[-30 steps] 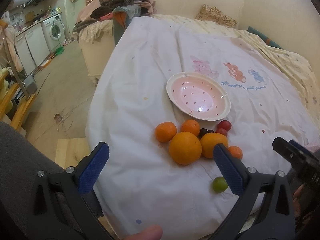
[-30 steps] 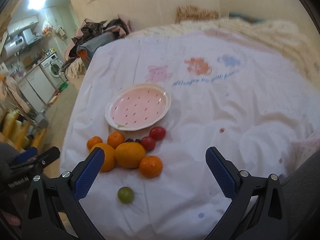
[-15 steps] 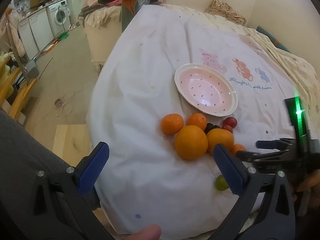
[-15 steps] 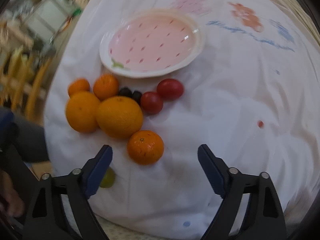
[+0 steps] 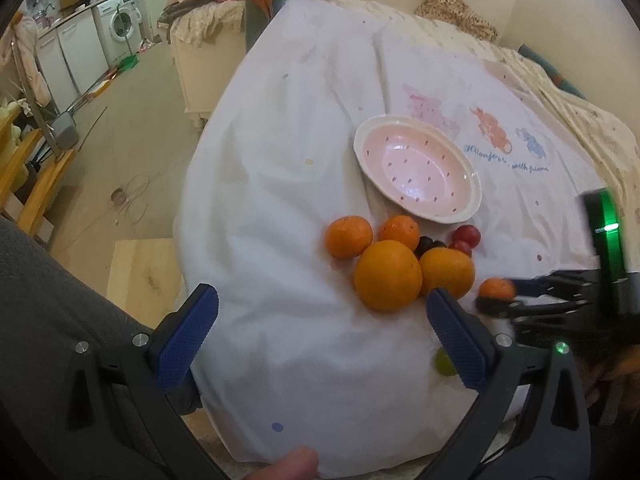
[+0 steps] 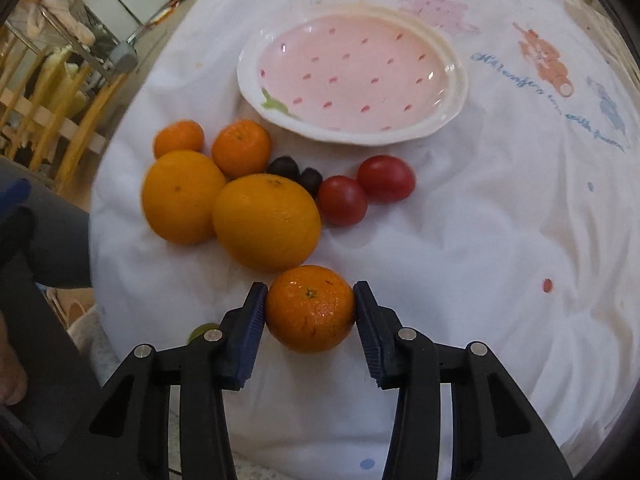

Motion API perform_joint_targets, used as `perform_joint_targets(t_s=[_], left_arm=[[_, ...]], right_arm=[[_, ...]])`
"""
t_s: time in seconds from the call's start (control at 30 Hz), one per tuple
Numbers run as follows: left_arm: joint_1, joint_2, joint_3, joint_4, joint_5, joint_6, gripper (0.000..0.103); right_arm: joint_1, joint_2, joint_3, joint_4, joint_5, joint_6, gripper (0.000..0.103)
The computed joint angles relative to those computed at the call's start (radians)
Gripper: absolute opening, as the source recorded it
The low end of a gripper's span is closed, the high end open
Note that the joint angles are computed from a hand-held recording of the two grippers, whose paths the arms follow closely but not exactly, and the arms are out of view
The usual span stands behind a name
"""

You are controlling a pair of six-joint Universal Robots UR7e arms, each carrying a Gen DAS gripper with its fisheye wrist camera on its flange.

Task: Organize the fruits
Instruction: 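Grasp the small tangerine in front of the fruit pile with the right tool, then grasp a large orange with the left tool while the right tool lifts the tangerine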

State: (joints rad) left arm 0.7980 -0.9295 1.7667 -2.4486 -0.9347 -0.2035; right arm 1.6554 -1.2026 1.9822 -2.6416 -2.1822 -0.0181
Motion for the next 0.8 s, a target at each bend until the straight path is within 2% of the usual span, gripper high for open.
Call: perform_joint_targets(t_s=[0.13, 0.23, 0.37, 0.43, 0.5, 0.6, 0.77, 0.8], left_arm=[[0.003, 0.035, -0.047, 0.131, 0.034, -0.046, 0.103], [0.014, 0.064, -0.092, 0.227, 0.010, -0.065, 0.102], [0.016, 0.121, -0.163, 0.310, -0.019, -0.033, 0.102], [0.015, 0.159, -0.208, 0.356, -0.031, 0.004, 0.095], [0.009, 0.206, -0.266, 0.433, -0.031, 0.057, 0.093], [0.005, 0.264, -0.332, 0.510, -0.024, 0.107, 0.075], [0.010, 0.334, -0.422, 0.615, -0.014, 0.107, 0.075], [0.003, 0.339, -0.416, 0.603, 0.022, 0.113, 0.075]], right_arm=[[0.004, -0.077, 0.057, -0.100, 0.042, 0.008, 0.046], [-0.008, -0.116, 0.100, -0.190, 0.073, 0.037, 0.046], [-0.027, -0.129, 0.133, -0.265, 0.092, 0.075, 0.046], [-0.031, -0.131, 0.134, -0.282, 0.107, 0.090, 0.046], [-0.033, -0.121, 0.132, -0.304, 0.112, 0.093, 0.046], [-0.032, -0.118, 0.129, -0.310, 0.117, 0.086, 0.046], [-0.037, -0.127, 0.136, -0.312, 0.129, 0.093, 0.046], [-0.038, -0.131, 0.136, -0.312, 0.134, 0.097, 0.046]])
